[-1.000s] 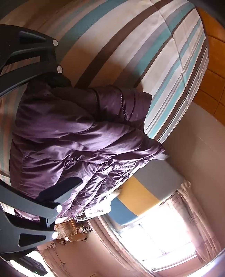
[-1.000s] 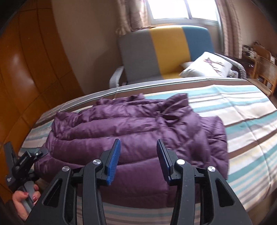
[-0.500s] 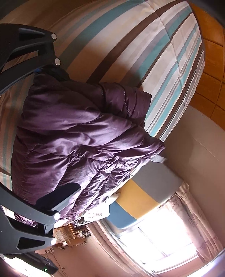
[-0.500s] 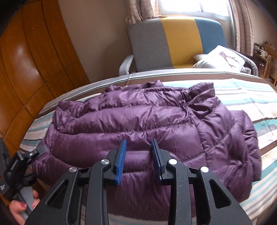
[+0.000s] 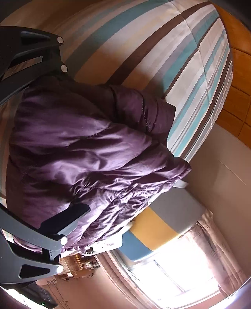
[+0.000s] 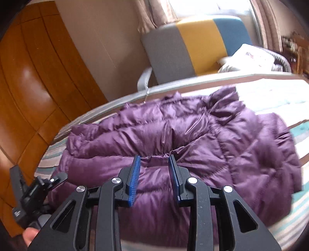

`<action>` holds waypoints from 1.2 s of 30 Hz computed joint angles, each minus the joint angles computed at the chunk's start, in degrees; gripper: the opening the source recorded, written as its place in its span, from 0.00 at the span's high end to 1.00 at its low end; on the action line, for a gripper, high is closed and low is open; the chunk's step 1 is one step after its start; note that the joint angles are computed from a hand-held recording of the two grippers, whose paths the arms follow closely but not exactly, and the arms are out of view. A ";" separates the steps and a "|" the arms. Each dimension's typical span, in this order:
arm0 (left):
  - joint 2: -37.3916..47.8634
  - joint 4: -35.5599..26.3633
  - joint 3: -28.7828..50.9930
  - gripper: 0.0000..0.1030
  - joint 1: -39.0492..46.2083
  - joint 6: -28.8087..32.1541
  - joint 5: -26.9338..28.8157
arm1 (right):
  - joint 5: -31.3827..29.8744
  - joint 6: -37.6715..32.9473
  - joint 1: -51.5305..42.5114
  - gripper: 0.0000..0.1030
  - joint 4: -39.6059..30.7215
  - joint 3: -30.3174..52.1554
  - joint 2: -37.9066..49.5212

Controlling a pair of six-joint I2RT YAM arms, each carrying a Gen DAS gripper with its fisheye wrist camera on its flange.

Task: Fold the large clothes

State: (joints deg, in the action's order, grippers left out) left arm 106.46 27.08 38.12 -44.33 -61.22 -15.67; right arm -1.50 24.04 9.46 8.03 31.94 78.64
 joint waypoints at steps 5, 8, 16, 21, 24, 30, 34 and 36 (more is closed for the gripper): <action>0.46 -2.85 1.53 0.06 -1.24 0.94 -1.56 | 2.21 -2.98 4.51 0.83 -4.72 0.11 -3.25; -0.16 -1.94 0.42 0.18 -0.79 -1.62 -0.75 | 3.36 -3.09 6.42 0.83 -4.32 0.86 -0.41; 1.28 7.14 -3.33 0.31 0.84 -7.39 2.85 | 4.94 -3.72 7.79 0.84 -1.52 2.96 10.76; 2.64 6.29 -1.59 0.54 0.66 -6.60 3.81 | 5.38 -3.50 8.10 0.84 -0.31 3.33 13.19; 2.01 6.20 -0.84 0.69 0.76 -5.48 3.93 | 5.00 -3.39 8.06 0.84 -1.17 3.23 12.37; -2.22 4.38 0.07 0.79 -1.56 -1.05 -0.86 | 5.51 -2.68 8.30 0.84 -1.78 3.65 12.37; -4.39 2.32 1.78 0.80 -5.11 3.82 -7.08 | 6.30 -2.37 8.61 0.84 -1.87 4.12 12.74; -4.99 0.84 3.70 0.81 -6.25 6.61 -9.13 | 6.68 -2.14 8.77 0.84 -1.76 4.03 12.80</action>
